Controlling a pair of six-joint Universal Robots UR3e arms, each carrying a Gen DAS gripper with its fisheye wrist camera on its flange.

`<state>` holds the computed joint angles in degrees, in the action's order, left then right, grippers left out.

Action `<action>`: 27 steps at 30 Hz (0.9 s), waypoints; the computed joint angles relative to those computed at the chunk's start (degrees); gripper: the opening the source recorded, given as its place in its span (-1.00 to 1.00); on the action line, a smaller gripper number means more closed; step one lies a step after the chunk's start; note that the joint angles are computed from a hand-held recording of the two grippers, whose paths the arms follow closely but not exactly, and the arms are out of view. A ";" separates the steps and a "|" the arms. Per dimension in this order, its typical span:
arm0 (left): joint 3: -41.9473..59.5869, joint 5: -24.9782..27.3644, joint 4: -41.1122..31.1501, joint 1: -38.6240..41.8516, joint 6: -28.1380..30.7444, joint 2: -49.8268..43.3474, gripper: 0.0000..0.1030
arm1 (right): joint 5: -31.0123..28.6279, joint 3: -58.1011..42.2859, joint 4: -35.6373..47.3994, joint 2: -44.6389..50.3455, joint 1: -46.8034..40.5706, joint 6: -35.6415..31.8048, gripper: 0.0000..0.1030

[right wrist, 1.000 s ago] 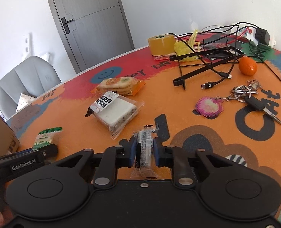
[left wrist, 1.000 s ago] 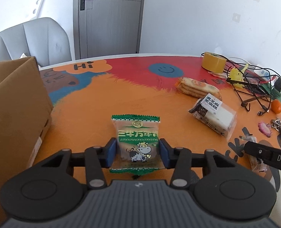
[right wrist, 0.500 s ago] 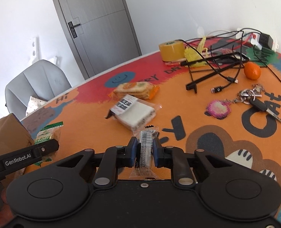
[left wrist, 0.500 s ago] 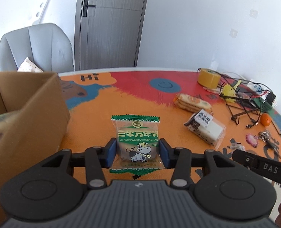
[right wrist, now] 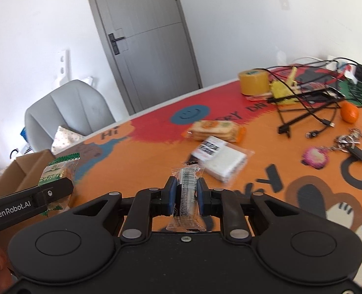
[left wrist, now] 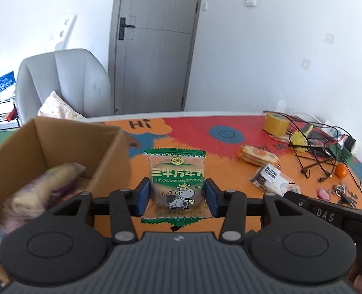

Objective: Organize snacks
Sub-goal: 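Carry both snacks over the box and open both tools to drop them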

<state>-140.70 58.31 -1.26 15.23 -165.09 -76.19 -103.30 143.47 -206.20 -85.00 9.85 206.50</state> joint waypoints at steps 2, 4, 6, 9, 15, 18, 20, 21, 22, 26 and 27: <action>-0.23 -0.94 -1.46 2.01 0.58 2.19 -0.10 | -0.57 -1.98 0.71 0.63 1.56 0.17 -0.63; -0.51 -2.30 -2.61 4.43 0.64 4.44 -0.10 | -1.17 -4.18 1.49 1.29 3.19 0.31 -0.63; -0.59 -3.31 -3.55 6.70 0.94 6.55 -0.10 | -1.38 -6.34 2.06 1.88 4.62 0.21 -0.63; 0.21 -5.99 -7.62 11.17 2.85 9.68 -0.10 | -2.10 -9.59 3.21 2.85 6.78 0.01 -0.62; 2.07 -10.98 -16.07 20.82 8.05 14.50 -0.10 | -2.67 -16.92 4.71 6.73 10.41 -0.26 -0.63; 3.42 -12.38 -18.55 24.57 9.71 14.72 -0.10 | -2.47 -21.12 5.80 9.19 11.93 -0.49 -0.63; 4.39 -13.13 -19.73 26.64 10.52 14.38 -0.10 | -2.33 -23.97 6.88 10.70 12.82 -0.79 -0.63; 4.89 -13.42 -20.00 27.51 10.77 13.98 -0.10 | -2.29 -25.33 7.50 11.34 13.22 -0.97 -0.63; 5.47 -13.57 -20.24 28.19 10.94 13.43 -0.10 | -2.36 -26.66 8.17 11.91 13.69 -1.10 -0.63; 7.52 -13.24 -19.55 29.11 10.59 10.46 -0.10 | -1.81 -31.27 10.33 13.77 14.84 -1.81 -0.62; 8.20 -13.53 -19.88 29.44 10.98 9.61 -0.10 | -1.60 -32.41 10.85 14.22 15.11 -1.96 -0.62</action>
<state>-132.50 44.79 -21.15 44.67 -154.11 -66.58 -104.89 111.07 -195.35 -70.77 24.96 204.53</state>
